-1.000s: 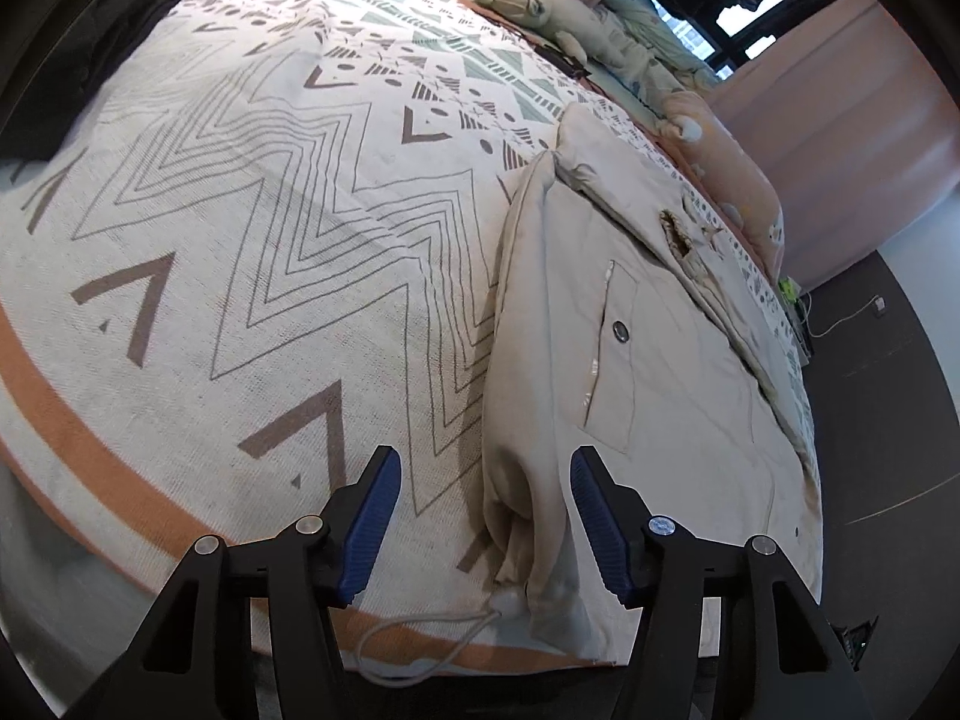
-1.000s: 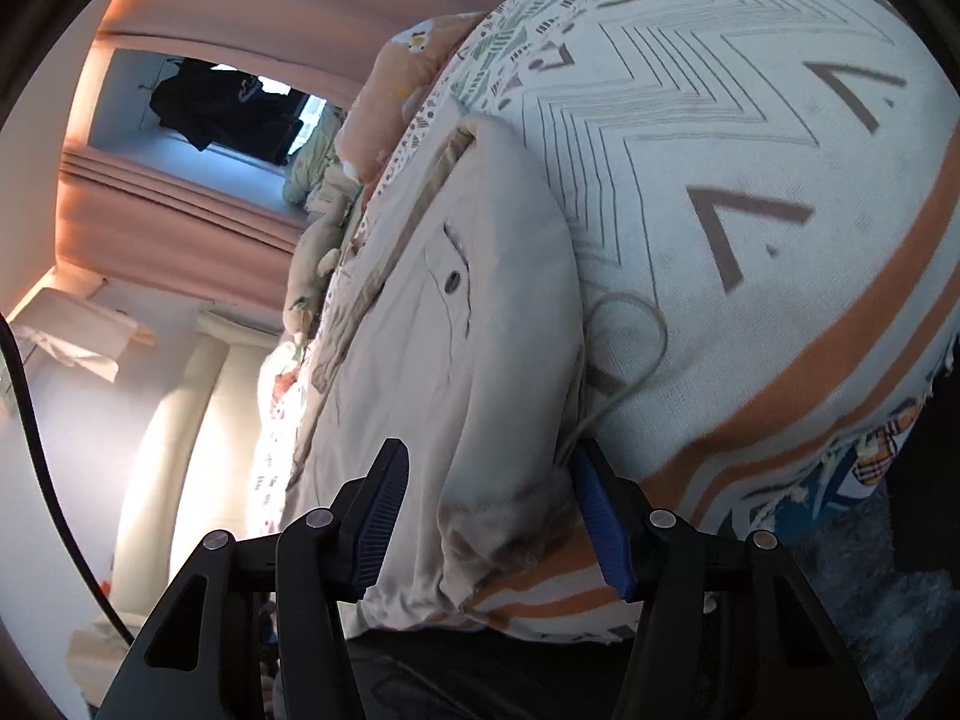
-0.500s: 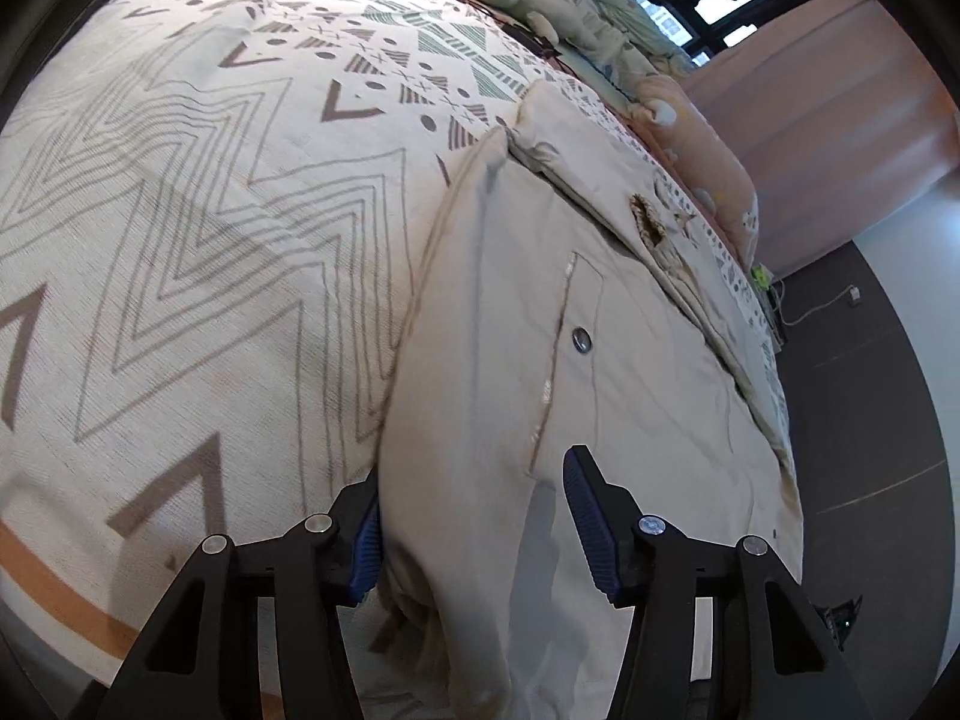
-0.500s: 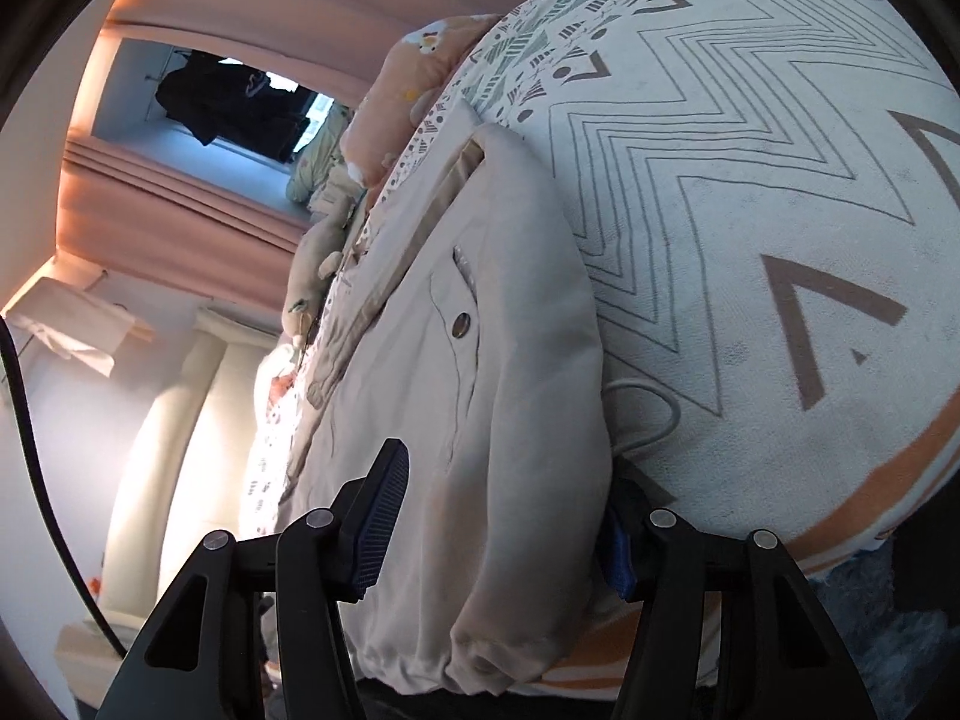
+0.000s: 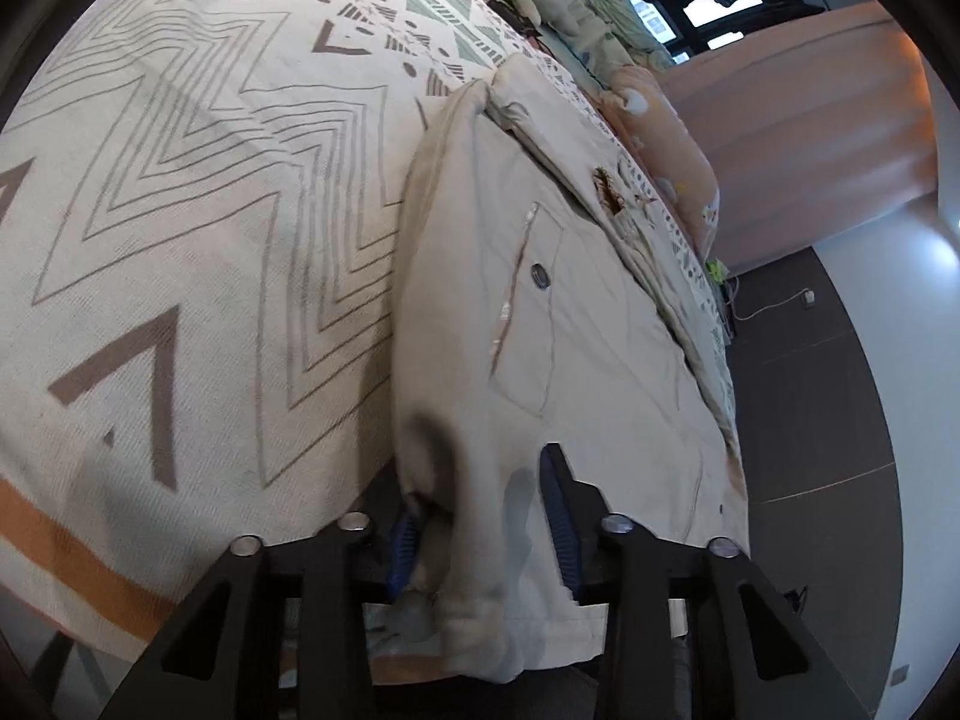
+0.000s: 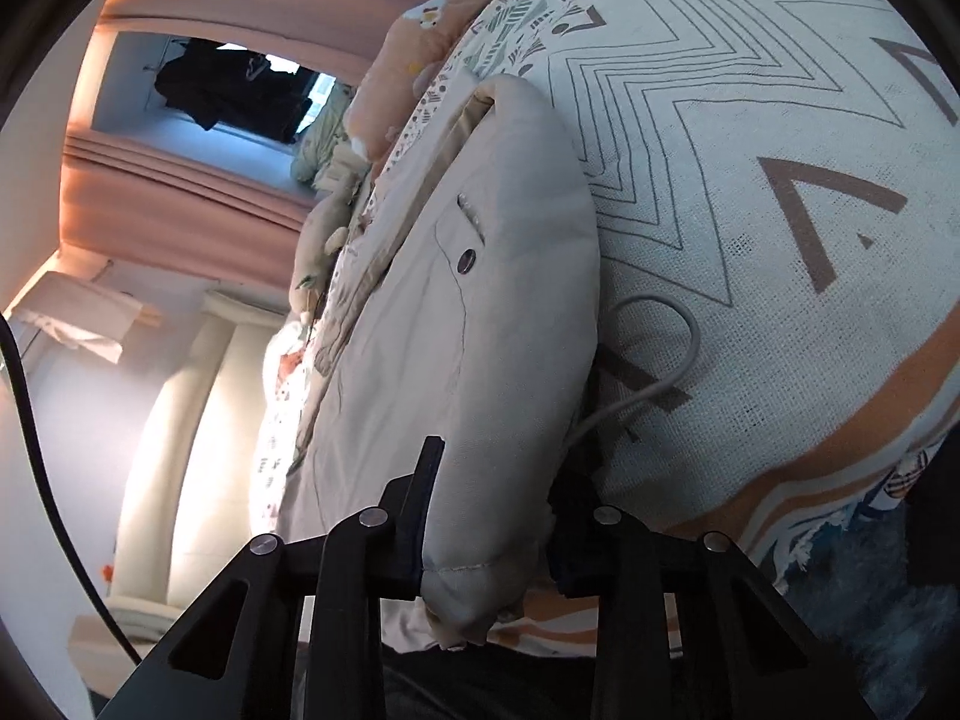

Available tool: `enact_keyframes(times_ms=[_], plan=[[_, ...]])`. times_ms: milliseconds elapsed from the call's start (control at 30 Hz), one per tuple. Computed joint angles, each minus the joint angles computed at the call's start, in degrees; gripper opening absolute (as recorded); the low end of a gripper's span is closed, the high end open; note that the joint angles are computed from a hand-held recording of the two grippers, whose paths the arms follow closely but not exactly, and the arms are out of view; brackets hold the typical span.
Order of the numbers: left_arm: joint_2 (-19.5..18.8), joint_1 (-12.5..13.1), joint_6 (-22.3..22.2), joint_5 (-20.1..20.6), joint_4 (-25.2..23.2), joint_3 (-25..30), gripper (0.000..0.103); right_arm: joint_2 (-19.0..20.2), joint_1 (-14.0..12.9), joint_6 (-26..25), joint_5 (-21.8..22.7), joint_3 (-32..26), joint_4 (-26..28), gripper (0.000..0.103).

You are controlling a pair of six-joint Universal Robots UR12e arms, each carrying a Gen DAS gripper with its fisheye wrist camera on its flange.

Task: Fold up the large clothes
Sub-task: 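Grasp the jacket hem with both grippers, then lift the hem with both grippers and fold it over toward the collar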

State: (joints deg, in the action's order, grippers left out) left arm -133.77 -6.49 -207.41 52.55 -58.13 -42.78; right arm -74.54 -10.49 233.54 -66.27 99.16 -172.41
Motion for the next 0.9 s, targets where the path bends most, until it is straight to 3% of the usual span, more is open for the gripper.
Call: enact_keyframes(times_ms=[67, 133, 433, 900], plan=[[0.9, 0.3, -1.1, 0.6, 0.1, -1.4, 0.015, -0.3, 0.3, -0.4, -0.9, -0.2, 1.1, 0.020], [1.8, 0.7, -2.9, 0.1, 2.5, -3.2, 0.014, -0.7, 0.4, -0.3, -1.5, 0.0, 1.3, 0.016], [5.6, 1.5, -5.6, -2.0, 11.9, -6.8, 0.012, -4.0, 1.2, -1.7, -4.2, 0.2, -2.3, 0.014], [15.8, 4.3, -9.9, -5.3, 24.0, -17.6, 0.012, -11.2, 4.1, -4.8, -5.7, 3.2, -7.4, 0.014]])
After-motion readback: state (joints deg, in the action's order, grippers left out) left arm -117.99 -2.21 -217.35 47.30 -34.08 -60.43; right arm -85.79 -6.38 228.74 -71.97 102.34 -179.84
